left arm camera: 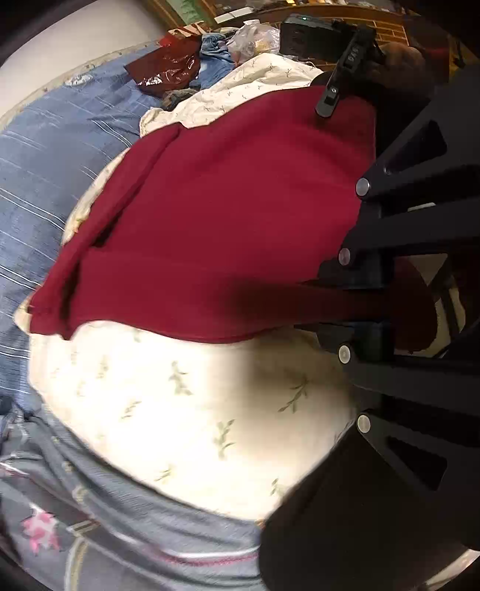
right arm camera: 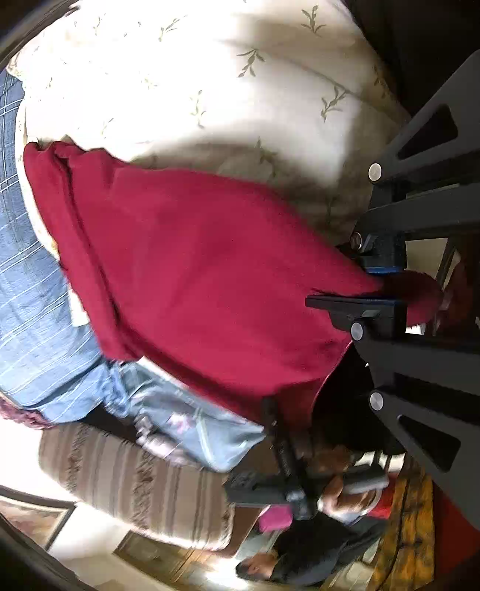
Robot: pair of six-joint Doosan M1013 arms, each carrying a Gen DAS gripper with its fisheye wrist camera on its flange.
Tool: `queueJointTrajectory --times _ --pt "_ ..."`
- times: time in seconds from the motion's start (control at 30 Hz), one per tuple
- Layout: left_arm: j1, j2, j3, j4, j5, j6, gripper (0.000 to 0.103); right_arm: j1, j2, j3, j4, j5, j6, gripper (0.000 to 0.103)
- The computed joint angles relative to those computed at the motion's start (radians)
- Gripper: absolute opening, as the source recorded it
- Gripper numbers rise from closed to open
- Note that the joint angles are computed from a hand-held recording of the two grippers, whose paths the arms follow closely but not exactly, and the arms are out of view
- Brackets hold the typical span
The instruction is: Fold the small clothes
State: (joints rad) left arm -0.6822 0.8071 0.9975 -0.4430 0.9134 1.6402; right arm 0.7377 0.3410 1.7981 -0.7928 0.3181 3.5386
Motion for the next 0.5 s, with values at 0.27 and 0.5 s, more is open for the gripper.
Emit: queueJointTrajectory --times 0.27,0.5 --pt "0.006 -0.041 0.040 -0.037 -0.067 0.068 0.008 -0.008 -0.013 0.022 -0.388 -0.070 0.400 0.008" --pt "0.006 -0.052 0.052 -0.030 -0.097 0.093 0.008 -0.009 -0.019 0.019 -0.453 -0.051 0.444 0.008"
